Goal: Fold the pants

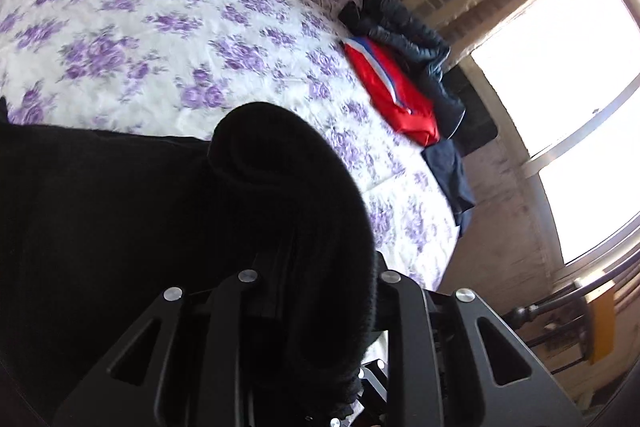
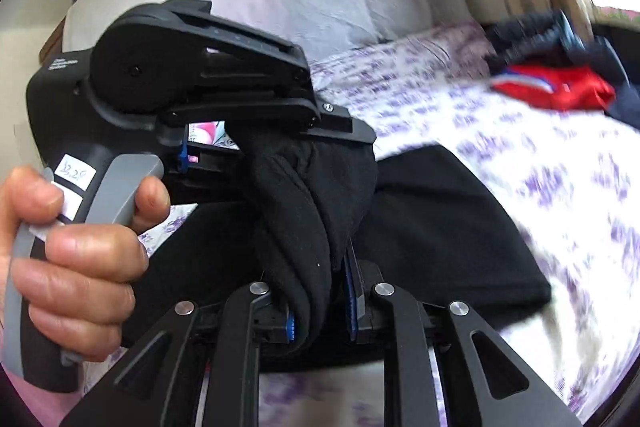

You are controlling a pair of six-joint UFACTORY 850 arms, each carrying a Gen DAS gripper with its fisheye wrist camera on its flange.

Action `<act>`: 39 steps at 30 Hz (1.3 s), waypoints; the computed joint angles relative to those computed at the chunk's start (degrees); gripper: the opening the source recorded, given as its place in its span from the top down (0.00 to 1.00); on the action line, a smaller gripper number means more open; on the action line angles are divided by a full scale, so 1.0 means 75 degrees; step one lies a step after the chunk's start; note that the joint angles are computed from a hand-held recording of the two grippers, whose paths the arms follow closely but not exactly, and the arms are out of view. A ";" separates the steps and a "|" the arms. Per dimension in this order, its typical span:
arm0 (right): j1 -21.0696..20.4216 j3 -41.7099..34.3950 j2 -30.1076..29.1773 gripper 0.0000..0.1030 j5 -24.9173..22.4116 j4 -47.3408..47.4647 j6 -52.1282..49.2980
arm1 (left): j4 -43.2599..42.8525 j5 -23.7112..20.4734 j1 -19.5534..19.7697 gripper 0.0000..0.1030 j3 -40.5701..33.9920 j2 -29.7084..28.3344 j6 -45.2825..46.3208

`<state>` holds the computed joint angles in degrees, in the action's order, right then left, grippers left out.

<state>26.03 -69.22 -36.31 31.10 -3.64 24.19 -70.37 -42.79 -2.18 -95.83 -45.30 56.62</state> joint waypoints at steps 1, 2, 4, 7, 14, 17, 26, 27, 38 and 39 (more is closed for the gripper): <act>-0.0011 0.0035 0.0040 0.82 0.0038 -0.0064 0.0097 | 0.0057 0.0149 -0.0074 0.78 0.0120 0.0107 0.0050; -0.0030 0.0208 0.0130 0.80 0.0171 -0.0143 0.0186 | 0.0158 0.0267 -0.0130 0.77 0.0140 0.0160 0.0030; -0.0073 0.0133 0.0074 0.79 0.0122 -0.0412 0.0520 | 0.0345 0.0534 -0.0229 0.76 0.0164 0.0213 0.0047; -0.0309 0.0008 0.0056 0.62 0.0016 -0.1116 0.1272 | 0.0417 0.0208 -0.0246 0.49 0.0120 0.0215 -0.0048; -0.0623 0.0257 0.0329 0.38 0.0078 -0.1905 0.2390 | -0.1900 0.0501 0.0269 0.13 0.1389 0.1336 0.2732; -0.0809 0.0027 0.0163 0.37 0.0061 -0.2829 0.3720 | -0.2933 0.0998 0.0662 0.12 0.2130 0.1831 0.3818; -0.0808 -0.0055 0.0328 0.78 -0.0409 -0.3044 0.3474 | -0.3232 0.1373 0.1545 0.12 0.2891 0.1796 0.3482; -0.0798 0.0015 0.0401 0.79 -0.0413 -0.2837 0.3124 | -0.3199 0.1365 0.1571 0.12 0.2983 0.1825 0.3549; -0.1190 0.0835 0.1172 0.51 -0.0540 -0.4557 0.3897 | -0.3215 0.2374 0.1231 0.12 0.3791 0.2093 0.5090; -0.1176 0.0934 0.1343 0.51 -0.0557 -0.4585 0.3764 | -0.3320 0.2357 0.1227 0.12 0.3862 0.2125 0.5310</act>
<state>17.20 -62.21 -26.24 26.93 -38.03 52.42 -95.26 -25.11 7.03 -66.86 -29.36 96.45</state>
